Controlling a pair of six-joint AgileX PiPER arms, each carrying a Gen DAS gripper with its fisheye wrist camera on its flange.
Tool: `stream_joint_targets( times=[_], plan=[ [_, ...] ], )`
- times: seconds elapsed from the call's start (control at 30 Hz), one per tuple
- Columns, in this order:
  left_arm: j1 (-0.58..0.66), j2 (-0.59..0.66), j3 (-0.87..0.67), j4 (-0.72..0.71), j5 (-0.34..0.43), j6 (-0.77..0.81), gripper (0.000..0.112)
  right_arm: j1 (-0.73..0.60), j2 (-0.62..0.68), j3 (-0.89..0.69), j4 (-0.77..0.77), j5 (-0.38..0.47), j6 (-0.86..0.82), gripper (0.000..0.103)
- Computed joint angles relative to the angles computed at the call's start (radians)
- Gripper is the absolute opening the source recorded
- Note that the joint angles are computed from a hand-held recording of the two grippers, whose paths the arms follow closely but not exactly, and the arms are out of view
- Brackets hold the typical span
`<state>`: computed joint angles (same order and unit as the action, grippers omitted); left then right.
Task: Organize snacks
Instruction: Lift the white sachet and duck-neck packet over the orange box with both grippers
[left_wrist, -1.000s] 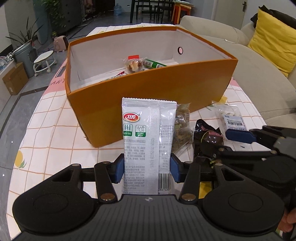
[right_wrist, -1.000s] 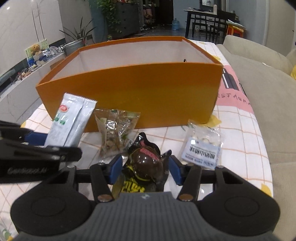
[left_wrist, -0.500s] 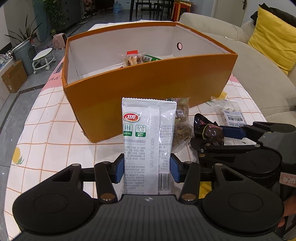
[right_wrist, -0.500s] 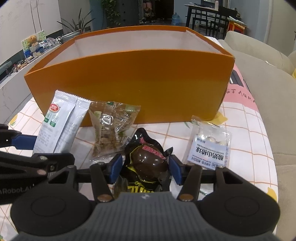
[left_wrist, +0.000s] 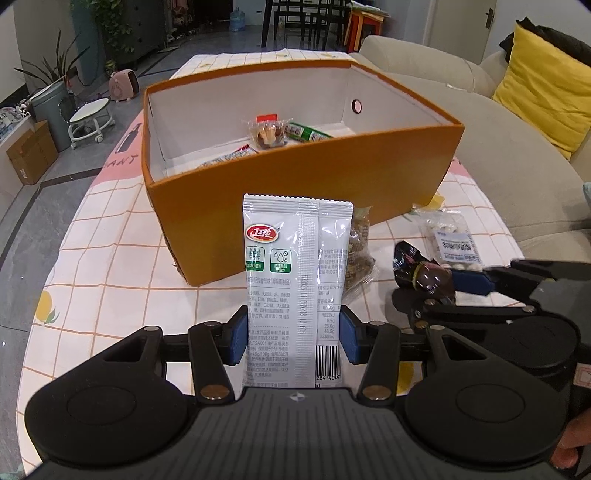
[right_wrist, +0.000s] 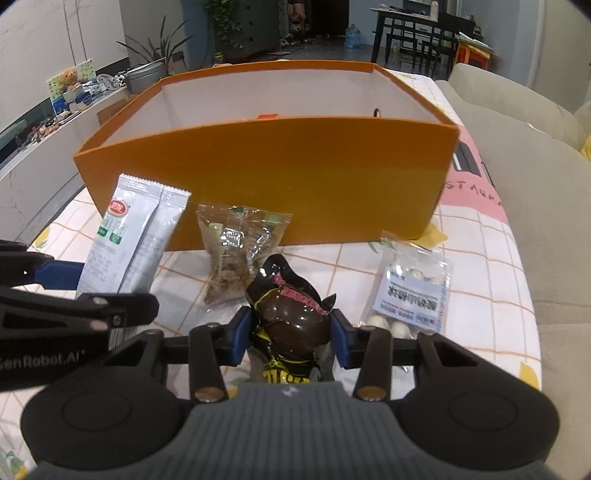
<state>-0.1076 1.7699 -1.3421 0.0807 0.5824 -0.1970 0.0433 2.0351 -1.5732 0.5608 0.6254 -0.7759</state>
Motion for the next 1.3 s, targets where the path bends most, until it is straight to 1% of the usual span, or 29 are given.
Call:
stream_joint_targets(
  times=[0.17,0.43,0.63,0.8,0.97,1.17,1.27,1.3],
  plan=[
    [0.0,-0.041,0.012,-0.019,0.012,0.004,0.056,-0.025,-0.059,0.034,0.004,0.035,0.01,0.043],
    [-0.009,-0.1,0.004,-0.002,0.044,-0.021,0.056,-0.068,-0.156,0.067,0.075,0.064,-0.03,0.043],
    [0.001,-0.106,-0.071,-0.01,0.075,-0.011,0.056,-0.095,-0.205,0.048,0.129,0.074,-0.062,0.043],
    [0.008,-0.087,-0.171,0.001,0.098,0.011,0.056,-0.104,-0.205,-0.024,0.16,0.102,-0.052,0.043],
    [0.016,-0.028,-0.31,0.016,0.134,0.042,0.056,-0.089,-0.154,-0.161,0.147,0.113,-0.017,0.043],
    [0.032,0.077,-0.513,0.0,0.19,0.112,0.056,-0.055,-0.026,-0.433,0.077,0.159,0.087,0.043],
    [0.042,0.156,-0.647,-0.014,0.25,0.137,0.056,-0.035,0.071,-0.62,0.025,0.219,0.155,0.043],
    [0.046,0.197,-0.718,-0.018,0.289,0.141,0.056,-0.028,0.106,-0.684,0.006,0.242,0.177,0.043]
  ],
)
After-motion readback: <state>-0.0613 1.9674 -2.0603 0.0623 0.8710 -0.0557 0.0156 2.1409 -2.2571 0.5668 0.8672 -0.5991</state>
